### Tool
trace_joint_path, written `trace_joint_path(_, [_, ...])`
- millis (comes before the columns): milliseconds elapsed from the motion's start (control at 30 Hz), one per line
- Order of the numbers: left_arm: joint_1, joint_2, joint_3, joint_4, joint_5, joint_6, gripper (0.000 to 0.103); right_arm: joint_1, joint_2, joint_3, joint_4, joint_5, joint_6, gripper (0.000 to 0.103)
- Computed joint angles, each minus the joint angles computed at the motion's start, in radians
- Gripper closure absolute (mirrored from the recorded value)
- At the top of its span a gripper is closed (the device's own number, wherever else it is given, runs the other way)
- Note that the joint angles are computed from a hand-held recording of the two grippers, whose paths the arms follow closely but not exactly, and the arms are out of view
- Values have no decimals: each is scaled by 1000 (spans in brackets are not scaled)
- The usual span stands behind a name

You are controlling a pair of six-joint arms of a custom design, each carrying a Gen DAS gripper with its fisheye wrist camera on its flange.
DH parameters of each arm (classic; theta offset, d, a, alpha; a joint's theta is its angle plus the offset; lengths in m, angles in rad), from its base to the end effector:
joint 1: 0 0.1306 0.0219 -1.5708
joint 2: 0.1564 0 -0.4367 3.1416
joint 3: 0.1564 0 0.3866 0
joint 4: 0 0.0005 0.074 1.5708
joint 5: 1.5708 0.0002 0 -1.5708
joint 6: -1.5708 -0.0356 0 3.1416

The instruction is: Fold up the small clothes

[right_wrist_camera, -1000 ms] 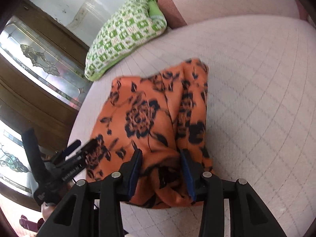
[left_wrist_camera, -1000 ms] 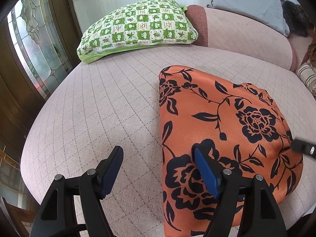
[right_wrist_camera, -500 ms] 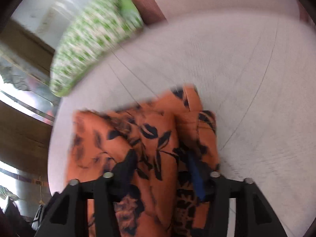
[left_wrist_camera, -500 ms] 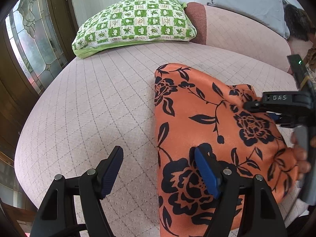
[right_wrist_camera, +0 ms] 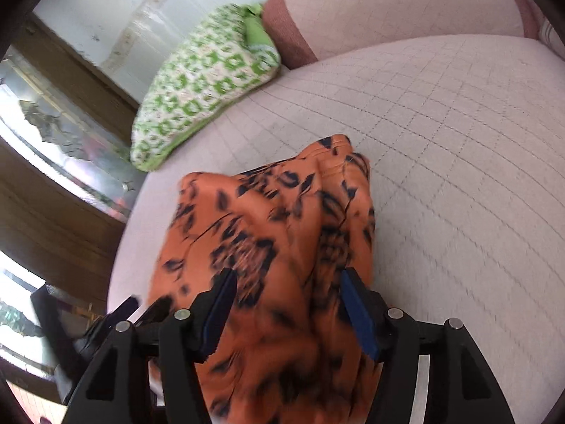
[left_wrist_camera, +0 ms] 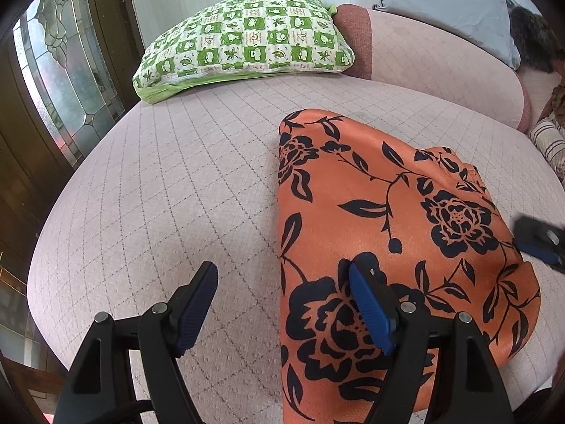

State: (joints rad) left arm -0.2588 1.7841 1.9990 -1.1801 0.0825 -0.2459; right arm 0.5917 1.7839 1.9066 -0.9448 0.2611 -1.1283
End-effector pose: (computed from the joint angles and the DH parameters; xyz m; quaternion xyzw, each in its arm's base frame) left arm 0.5980 -0.1619 0.5301 0.2500 0.9204 -0.0413 0.2977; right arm 0.5341 0.3472 0.5056 0.2905 0.8772 0.1957 0.3284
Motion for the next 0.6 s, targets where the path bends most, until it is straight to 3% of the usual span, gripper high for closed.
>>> trace_joint_path(67, [-4, -10, -20, 21, -16, -8, 24, 31, -7, -2, -5, 18, 3, 38])
trace_joint_path(167, [-8, -15, -39, 36, -32, -13, 19, 59, 52, 55, -136, -29, 7, 38])
trace_joint_path(233, [-5, -20, -51, 47, -30, -6, 19, 81, 72, 85, -177, 42, 66, 38])
trace_joint_path(300, [-1, -30, -66, 58, -23, -8, 19, 81, 83, 131, -235, 9, 41, 38])
trace_joint_path(367, [3, -49, -86, 72, -15, -20, 19, 82, 20, 39, -124, -26, -40, 38])
trace_joint_path(433, [7, -71, -104, 81, -3, -31, 19, 98, -38, -42, -47, 10, -82, 38])
trace_joint_path(600, [20, -150, -167, 111, 13, -26, 19, 167, -130, -139, -50, 185, -146, 38])
